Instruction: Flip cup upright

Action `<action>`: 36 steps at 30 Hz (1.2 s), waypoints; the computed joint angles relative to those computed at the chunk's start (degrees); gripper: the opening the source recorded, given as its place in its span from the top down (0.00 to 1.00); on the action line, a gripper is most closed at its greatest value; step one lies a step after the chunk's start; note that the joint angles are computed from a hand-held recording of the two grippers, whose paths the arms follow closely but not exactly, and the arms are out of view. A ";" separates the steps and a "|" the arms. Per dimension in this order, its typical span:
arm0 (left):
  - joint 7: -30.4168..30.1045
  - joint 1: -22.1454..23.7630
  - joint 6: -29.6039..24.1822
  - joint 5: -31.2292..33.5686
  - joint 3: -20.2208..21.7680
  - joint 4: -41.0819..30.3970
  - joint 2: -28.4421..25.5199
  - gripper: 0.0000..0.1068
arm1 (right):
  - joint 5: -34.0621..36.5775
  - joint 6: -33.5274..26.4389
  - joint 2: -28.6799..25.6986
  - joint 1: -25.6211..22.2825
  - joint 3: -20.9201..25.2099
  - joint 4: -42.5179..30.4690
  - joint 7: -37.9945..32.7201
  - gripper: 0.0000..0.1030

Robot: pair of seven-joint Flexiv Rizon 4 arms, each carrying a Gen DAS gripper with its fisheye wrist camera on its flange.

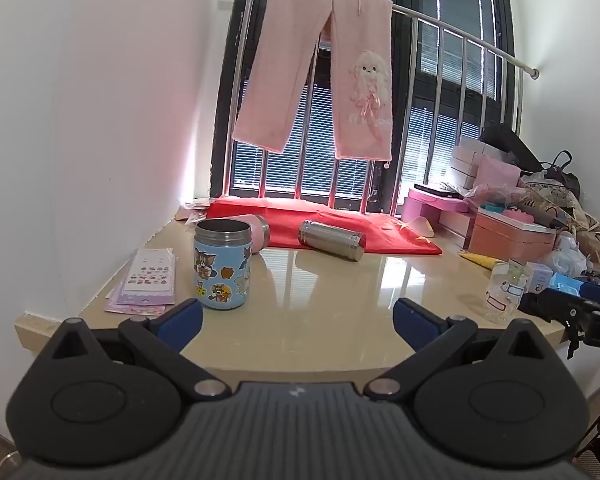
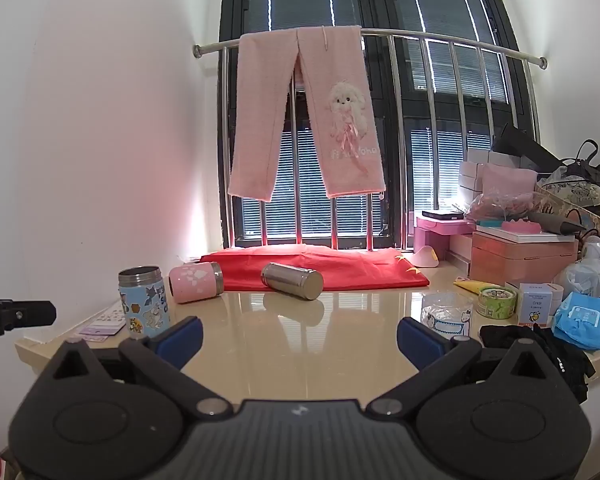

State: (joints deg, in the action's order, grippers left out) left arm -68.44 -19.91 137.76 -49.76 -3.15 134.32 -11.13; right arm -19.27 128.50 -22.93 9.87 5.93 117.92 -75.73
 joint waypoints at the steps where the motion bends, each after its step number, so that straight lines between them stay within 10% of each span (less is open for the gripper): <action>1: 0.03 -0.03 0.01 -0.07 0.00 0.00 0.01 0.04 | 0.19 0.25 -0.07 0.12 -0.08 -0.03 -0.25 0.00; 36: -0.16 -0.08 0.05 0.29 -0.05 -0.07 0.19 0.04 | 0.63 0.54 -0.02 0.32 -0.04 0.02 -0.58 0.00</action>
State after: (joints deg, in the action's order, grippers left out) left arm -68.60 -20.00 137.82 -49.47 -3.20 134.25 -10.94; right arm -18.63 129.04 -22.95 10.19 5.88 117.94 -76.31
